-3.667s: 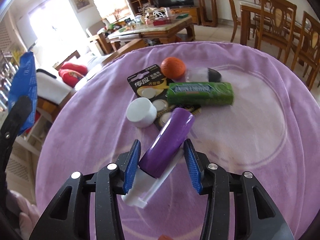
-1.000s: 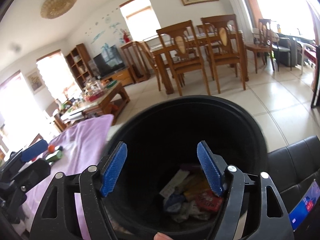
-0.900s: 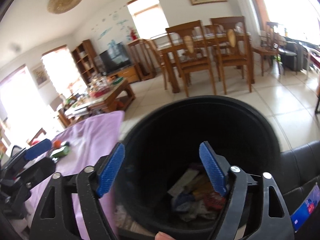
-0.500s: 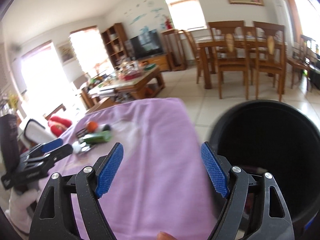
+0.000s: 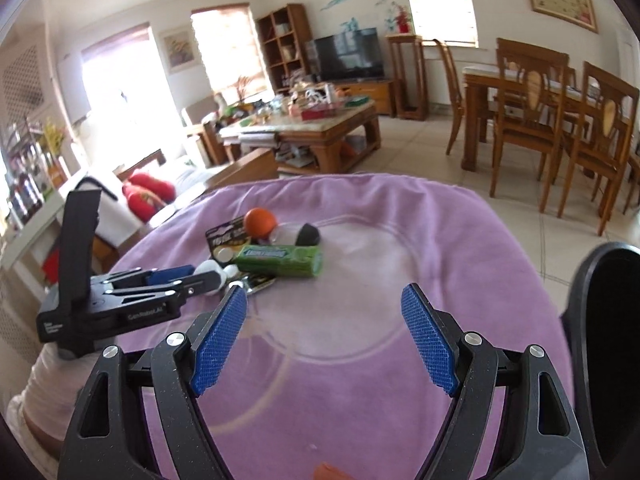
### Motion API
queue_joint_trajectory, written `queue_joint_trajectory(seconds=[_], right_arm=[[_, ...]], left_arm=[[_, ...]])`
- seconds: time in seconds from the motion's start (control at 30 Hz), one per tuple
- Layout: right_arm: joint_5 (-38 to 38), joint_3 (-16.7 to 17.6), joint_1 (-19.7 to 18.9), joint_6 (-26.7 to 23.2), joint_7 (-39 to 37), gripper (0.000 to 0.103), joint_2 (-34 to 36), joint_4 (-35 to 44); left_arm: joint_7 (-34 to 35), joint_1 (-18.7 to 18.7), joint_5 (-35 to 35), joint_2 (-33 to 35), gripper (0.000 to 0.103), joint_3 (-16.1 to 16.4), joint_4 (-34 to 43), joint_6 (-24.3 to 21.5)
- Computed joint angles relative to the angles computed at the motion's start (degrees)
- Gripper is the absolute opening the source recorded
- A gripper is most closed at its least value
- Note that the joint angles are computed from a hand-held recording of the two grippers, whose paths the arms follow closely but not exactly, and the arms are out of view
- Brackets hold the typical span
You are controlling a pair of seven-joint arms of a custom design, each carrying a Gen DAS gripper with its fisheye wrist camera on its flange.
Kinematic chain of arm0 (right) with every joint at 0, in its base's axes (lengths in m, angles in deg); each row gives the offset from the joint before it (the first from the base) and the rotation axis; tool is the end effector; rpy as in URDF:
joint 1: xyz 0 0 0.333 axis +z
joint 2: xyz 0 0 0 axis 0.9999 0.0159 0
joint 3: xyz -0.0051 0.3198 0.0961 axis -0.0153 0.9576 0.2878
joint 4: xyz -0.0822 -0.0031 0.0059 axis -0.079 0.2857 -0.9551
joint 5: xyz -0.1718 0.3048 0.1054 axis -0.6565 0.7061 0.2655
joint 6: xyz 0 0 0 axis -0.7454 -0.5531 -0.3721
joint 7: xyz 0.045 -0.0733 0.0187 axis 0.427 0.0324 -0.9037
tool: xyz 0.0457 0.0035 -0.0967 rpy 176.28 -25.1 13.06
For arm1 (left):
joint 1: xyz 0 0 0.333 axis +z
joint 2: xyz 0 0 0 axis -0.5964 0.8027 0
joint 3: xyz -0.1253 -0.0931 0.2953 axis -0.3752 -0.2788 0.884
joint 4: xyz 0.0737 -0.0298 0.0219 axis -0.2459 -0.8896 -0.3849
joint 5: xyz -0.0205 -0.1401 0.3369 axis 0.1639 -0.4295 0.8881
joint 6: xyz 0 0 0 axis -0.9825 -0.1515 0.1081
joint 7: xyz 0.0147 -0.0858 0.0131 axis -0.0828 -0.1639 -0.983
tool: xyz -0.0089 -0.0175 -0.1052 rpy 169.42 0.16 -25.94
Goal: Collect trash
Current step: 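Grasp the white bottle cap with the left tool while the right tool grasps the green gum pack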
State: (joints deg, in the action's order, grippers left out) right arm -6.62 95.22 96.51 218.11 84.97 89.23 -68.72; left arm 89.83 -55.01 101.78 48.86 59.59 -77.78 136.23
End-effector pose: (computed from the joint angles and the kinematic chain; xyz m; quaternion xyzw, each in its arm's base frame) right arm 0.6130 0.1373 0.4319 -0.7831 0.4464 -0.1104 0.4187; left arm 0.6176 -0.2001 0.4095 -0.7182 0.5969 -0.2983 0.1973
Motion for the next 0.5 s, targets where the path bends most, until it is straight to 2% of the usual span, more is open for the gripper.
queue_joint_trajectory(seconds=[0.03, 0.1, 0.17, 0.23, 0.27, 0.3, 0.37, 0.4, 0.47, 0.5], right_arm=[[-2.36, -0.23, 1.04, 0.64, 1.98, 0.079, 1.07, 1.12], [-6.07, -0.21, 1.89, 1.04, 5.23, 0.079, 2.49, 2.59], [-11.05, -0.19, 3.06, 1.31, 10.53, 0.088, 4.66, 5.02], [-15.77, -0.20, 4.17, 1.15, 16.02, 0.089, 6.96, 7.71], [-17.56, -0.07, 4.43, 1.14, 17.85, 0.089, 7.76, 8.59], [-20.51, -0.54, 5.49, 1.46, 20.75, 0.089, 8.78, 9.64], [-25.79, -1.45, 7.30, 1.77, 25.72, 0.089, 10.39, 11.36], [-28.86, -2.29, 8.68, 1.87, 28.75, 0.089, 11.41, 12.40], [-33.90, -3.79, 10.80, 2.95, 33.56, 0.089, 12.74, 13.42], [-36.63, -4.81, 12.04, 3.55, 36.03, 0.089, 13.46, 14.00]], left_arm=[[0.02, -0.14, 0.22, -0.11, 0.036, 0.20, -0.01, -0.25], [0.17, -0.19, 0.49, -0.21, 0.036, 0.09, -0.11, -0.54], [0.14, -0.30, 1.00, -0.40, 0.036, 0.17, -0.34, -0.70], [0.20, 0.23, 0.82, -0.44, 0.036, -0.10, -0.61, -0.07], [-1.08, -0.54, 1.62, -0.80, 0.036, 0.98, -1.06, -0.01], [-2.71, -1.28, 2.78, -1.02, 0.036, 2.18, -1.42, 0.52], [-8.80, -4.50, 8.07, -2.20, 0.036, 6.87, -2.89, 2.14], [-14.89, -7.39, 13.78, -2.86, 0.036, 10.82, -3.22, 2.11], [-22.29, -10.16, 20.27, -3.92, 0.036, 14.51, -4.00, 1.90], [-26.84, -11.04, 24.00, -4.65, 0.036, 16.29, -4.98, 3.29]])
